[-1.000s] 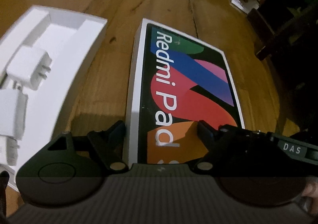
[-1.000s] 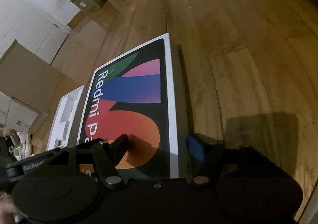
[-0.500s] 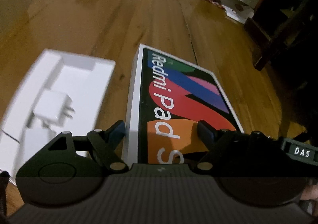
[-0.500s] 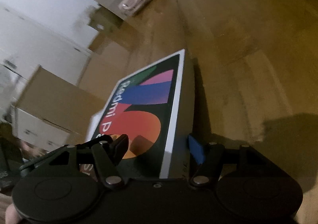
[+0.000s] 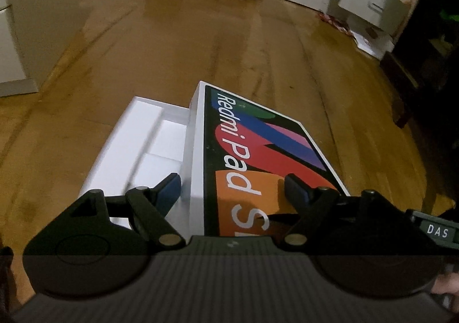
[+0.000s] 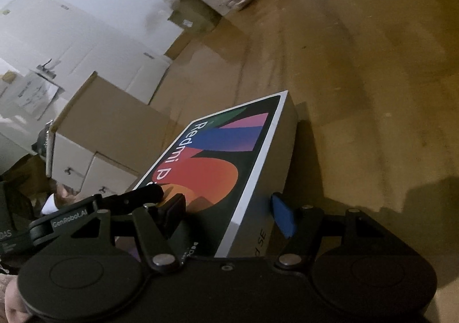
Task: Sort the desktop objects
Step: 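Carry the Redmi Pad SE box away from the white tray with both tools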
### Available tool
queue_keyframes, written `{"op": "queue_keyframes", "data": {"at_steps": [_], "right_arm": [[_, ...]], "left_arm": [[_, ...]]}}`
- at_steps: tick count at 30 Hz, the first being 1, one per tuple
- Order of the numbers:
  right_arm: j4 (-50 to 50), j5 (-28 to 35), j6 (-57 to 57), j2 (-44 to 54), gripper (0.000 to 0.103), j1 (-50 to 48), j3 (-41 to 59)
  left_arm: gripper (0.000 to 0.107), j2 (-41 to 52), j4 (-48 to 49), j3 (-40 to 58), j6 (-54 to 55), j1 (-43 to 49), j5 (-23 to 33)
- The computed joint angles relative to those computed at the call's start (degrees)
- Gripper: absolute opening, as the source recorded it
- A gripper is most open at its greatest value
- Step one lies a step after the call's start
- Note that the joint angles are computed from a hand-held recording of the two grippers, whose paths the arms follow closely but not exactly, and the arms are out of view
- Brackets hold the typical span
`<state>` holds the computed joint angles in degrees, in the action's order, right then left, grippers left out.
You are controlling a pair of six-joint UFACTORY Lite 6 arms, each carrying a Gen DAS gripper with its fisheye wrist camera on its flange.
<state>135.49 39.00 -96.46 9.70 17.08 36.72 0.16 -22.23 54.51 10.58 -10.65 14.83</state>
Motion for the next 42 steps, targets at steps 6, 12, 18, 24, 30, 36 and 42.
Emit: {"op": "queue_keyframes", "data": {"at_steps": [6, 12, 18, 24, 30, 36, 42], "right_arm": [[0.13, 0.15, 2.47, 3.94, 0.071, 3.04, 6.59], [2.43, 1.32, 2.0, 7.99, 0.071, 6.59, 10.47], [5.49, -1.1, 1.04, 14.02, 0.071, 11.82, 14.47], [6.71, -1.88, 0.95, 16.49, 0.071, 13.56, 16.61], [8.99, -5.22, -0.34, 16.14, 0.071, 16.03, 17.96], [15.08, -3.32, -3.36, 16.65, 0.071, 17.99, 17.15], [19.48, -4.03, -4.8, 17.27, 0.071, 20.01, 18.31]], "left_arm": [[0.078, -0.56, -16.52, -0.06, 17.7, 8.89, 4.43], [0.079, 5.88, -28.76, 0.83, 30.18, 17.42, 7.56], [0.079, 9.17, -30.58, 0.77, 33.52, 18.35, 3.01], [0.078, 10.08, -32.68, 1.09, 36.86, 18.71, 1.85], [0.081, 8.49, -44.57, -2.38, 49.36, 18.95, -1.19], [0.08, 8.59, -37.02, -1.54, 43.45, 20.15, -0.59], [0.077, 11.7, -34.64, 1.56, 41.22, 22.88, 2.71]]}}
